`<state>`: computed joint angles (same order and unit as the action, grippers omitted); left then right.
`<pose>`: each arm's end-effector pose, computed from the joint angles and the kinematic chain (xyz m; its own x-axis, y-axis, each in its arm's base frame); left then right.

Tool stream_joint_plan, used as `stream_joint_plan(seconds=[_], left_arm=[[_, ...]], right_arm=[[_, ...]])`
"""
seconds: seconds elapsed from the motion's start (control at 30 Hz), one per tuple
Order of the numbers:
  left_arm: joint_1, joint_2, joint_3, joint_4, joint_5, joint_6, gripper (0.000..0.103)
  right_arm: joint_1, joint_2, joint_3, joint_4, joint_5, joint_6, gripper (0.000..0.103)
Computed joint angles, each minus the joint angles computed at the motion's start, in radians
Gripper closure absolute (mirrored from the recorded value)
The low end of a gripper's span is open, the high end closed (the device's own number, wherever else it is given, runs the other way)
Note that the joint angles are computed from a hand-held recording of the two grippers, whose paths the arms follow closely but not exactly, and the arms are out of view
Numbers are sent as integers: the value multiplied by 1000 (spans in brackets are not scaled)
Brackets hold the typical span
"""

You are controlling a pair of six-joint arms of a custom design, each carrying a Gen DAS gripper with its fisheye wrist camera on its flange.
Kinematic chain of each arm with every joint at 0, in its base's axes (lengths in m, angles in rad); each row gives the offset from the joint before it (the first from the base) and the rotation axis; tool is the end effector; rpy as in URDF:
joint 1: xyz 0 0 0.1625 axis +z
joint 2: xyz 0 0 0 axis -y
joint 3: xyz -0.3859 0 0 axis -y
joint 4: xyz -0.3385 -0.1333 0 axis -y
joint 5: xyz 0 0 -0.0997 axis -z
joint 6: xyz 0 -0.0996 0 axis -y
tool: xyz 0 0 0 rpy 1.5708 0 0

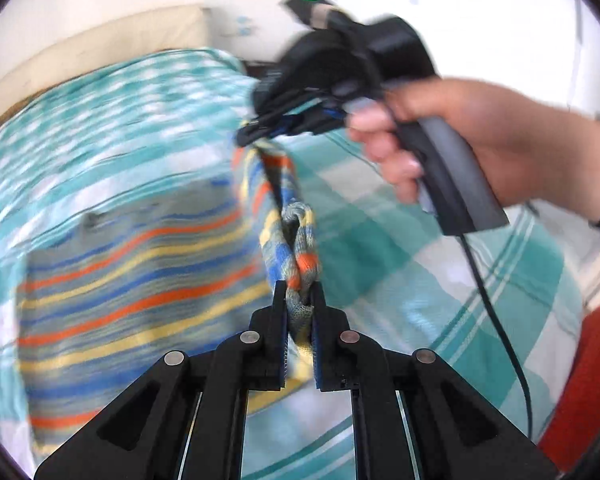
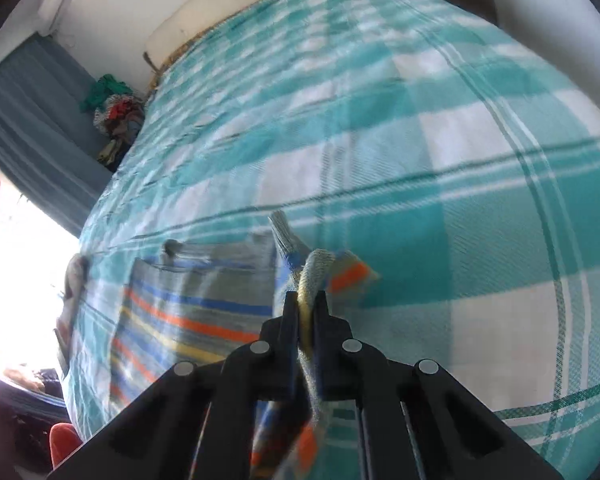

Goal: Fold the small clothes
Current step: 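Grasp the folded sweater edge with the left gripper and fold it over again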

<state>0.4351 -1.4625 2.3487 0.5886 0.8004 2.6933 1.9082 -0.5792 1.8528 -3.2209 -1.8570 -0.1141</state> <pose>-0.0627 -0.2526 0.2032 -0.7184 0.3793 -0.5832 0.6561 0.6480 -0.3868 0.2813 -0.4841 -0.0021 -0.8984 -0.3181 0.3027 -0.4128 0.8468 -0.3354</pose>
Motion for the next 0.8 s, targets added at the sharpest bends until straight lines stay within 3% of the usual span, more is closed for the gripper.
stream_joint_plan(seconds=[0.13, 0.23, 0.33, 0.4, 0.43, 0.47, 0.5, 0.57, 0.63, 0.7, 0.8], left_arm=[[105, -269, -28, 236, -57, -115, 95], [209, -373, -48, 324, -103, -149, 95], [390, -413, -92, 282, -99, -37, 95], [545, -376, -124, 186, -59, 92, 93], [611, -349, -141, 171, -37, 127, 90], [664, -325, -154, 163, -33, 146, 73], [676, -326, -153, 179, -46, 123, 50], [630, -400, -126, 224, -75, 50, 31], [590, -493, -112, 268, -68, 32, 28], [578, -517, -116, 280, -49, 40, 28], [679, -438, -157, 174, 2, 173, 34]], right_arm=[[107, 116, -176, 103, 49, 10, 97], [170, 254, -355, 194, 60, 15, 97], [212, 397, -533, 290, 62, 23, 97], [232, 485, -640, 342, 60, 15, 97], [231, 515, -672, 368, 75, 9, 94], [233, 543, -706, 399, 82, 13, 91], [236, 558, -713, 397, 76, 22, 89], [235, 541, -649, 325, 94, 28, 85], [237, 485, -536, 229, 86, 22, 85], [250, 419, -409, 142, 46, -21, 85], [270, 325, -224, 71, 4, -111, 85]])
